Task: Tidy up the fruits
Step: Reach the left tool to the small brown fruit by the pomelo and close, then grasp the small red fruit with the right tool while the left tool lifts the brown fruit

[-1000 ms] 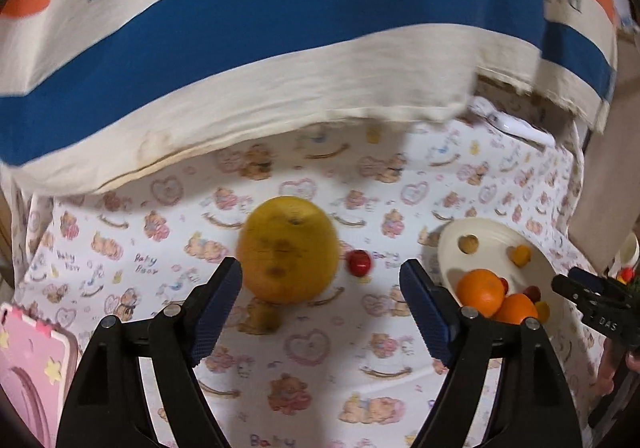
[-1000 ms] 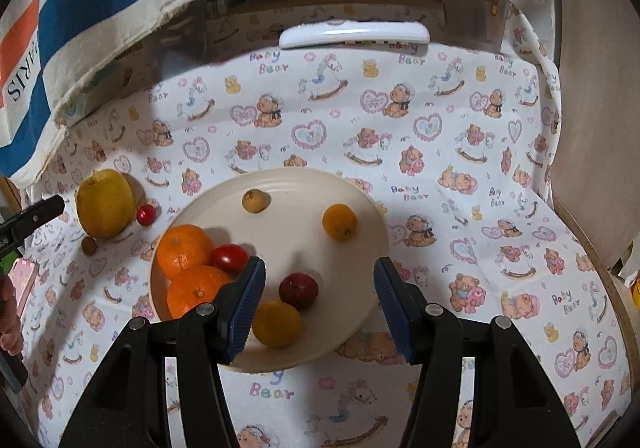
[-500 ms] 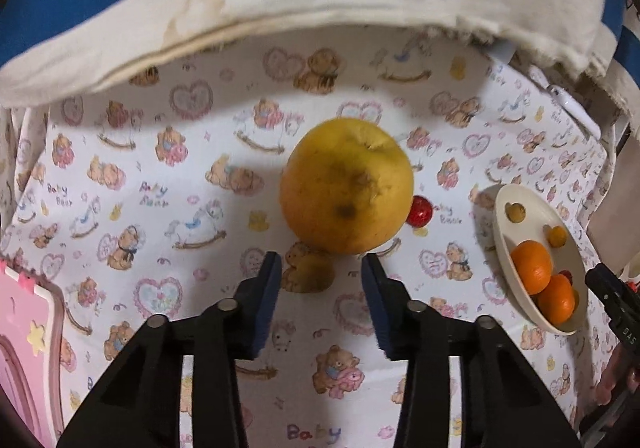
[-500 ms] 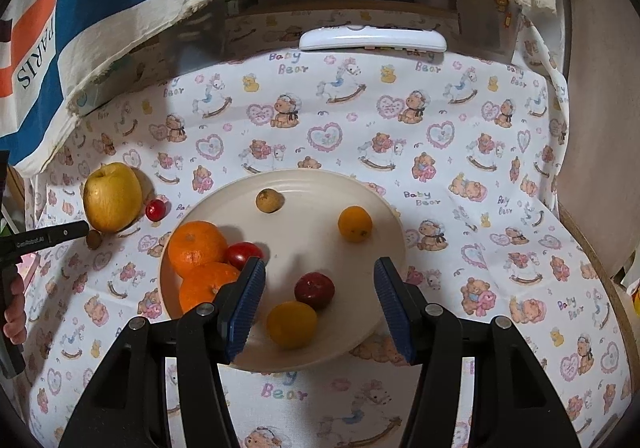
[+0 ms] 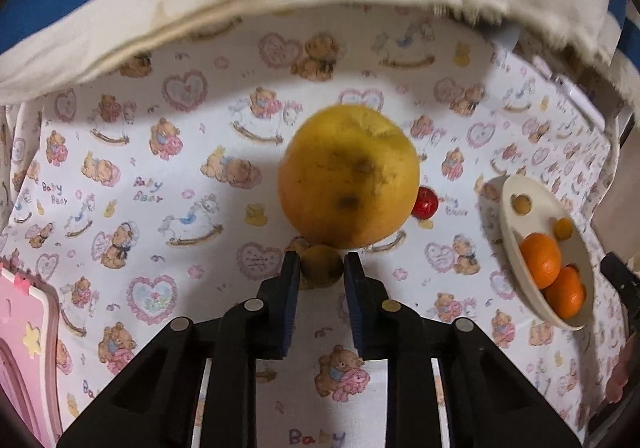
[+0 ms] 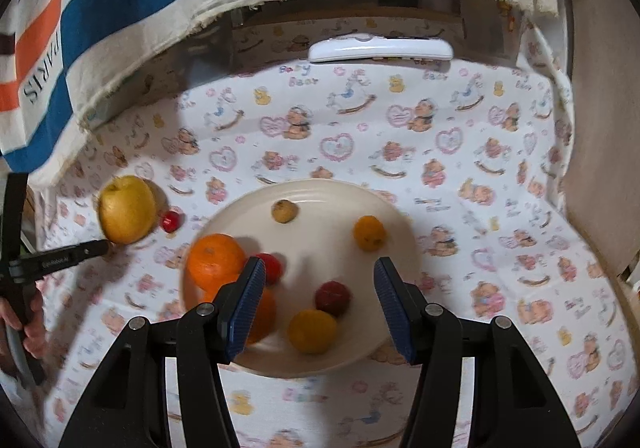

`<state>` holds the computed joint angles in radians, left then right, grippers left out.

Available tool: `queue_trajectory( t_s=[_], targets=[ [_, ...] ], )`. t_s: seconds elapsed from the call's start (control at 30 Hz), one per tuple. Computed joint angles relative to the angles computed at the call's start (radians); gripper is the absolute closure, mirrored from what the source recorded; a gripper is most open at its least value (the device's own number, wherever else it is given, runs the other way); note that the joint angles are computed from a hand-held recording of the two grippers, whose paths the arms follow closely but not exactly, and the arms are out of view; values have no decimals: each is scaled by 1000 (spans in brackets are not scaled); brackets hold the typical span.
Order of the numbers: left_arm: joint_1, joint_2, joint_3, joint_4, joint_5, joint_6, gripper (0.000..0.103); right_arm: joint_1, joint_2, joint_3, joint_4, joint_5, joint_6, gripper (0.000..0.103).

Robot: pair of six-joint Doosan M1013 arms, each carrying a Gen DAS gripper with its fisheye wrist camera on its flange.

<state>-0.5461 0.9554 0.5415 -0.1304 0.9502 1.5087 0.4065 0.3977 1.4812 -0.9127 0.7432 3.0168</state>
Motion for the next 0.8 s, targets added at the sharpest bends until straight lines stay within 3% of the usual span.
queue_trajectory(
  t_s=[0.1, 0.27, 0.53, 0.67, 0.8],
  targets=[
    [4, -35, 52, 13, -66, -18, 82, -2, 12, -38, 79, -38, -78, 45],
    [5, -77, 113, 80, -153, -60, 82, 8, 72, -162, 159, -3, -220, 45],
    [24, -68, 95, 95, -146, -141, 82, -3, 211, -396, 357, 86, -438, 45],
    [29, -60, 85, 100, -133, -165, 82, -12, 273, -482, 409, 146, -510, 51],
    [30, -51, 72, 96, -117, -166, 82, -24, 308, -525, 470, 148, -556, 53]
  ],
)
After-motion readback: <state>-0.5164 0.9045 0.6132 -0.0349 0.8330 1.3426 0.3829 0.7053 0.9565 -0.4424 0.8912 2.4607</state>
